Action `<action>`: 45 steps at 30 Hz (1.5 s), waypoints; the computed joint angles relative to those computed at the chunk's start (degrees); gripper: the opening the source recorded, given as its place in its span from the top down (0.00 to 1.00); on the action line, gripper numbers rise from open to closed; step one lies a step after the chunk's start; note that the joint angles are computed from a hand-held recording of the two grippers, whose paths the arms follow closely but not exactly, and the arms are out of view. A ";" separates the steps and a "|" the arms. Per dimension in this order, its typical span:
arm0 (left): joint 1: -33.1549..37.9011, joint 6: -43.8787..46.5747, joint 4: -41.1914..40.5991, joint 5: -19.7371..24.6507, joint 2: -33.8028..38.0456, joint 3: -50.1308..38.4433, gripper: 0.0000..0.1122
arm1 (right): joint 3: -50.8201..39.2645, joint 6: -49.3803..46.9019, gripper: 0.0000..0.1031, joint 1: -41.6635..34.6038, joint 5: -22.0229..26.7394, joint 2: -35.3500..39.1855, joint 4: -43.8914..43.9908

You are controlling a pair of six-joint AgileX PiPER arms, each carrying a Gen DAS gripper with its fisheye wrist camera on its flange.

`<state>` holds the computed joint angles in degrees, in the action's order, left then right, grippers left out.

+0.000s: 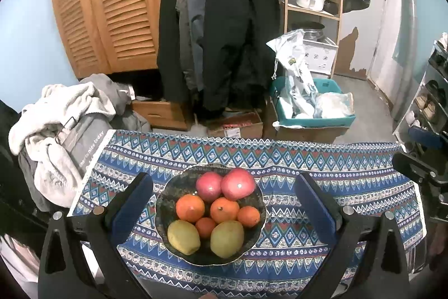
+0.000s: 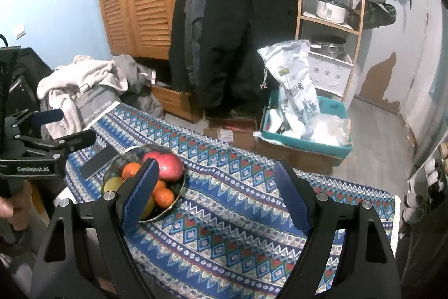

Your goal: Organize fruits

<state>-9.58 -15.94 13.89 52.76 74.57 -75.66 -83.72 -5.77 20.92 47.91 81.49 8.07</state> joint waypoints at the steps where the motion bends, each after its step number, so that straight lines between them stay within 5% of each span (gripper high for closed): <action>1: 0.00 -0.10 0.08 0.10 0.02 -0.01 0.09 | -0.13 0.12 0.20 0.15 0.01 0.09 -0.12; 45: -0.09 -0.49 -1.71 1.30 -0.29 -0.85 0.09 | 0.22 1.23 0.20 0.17 -0.28 0.10 -1.05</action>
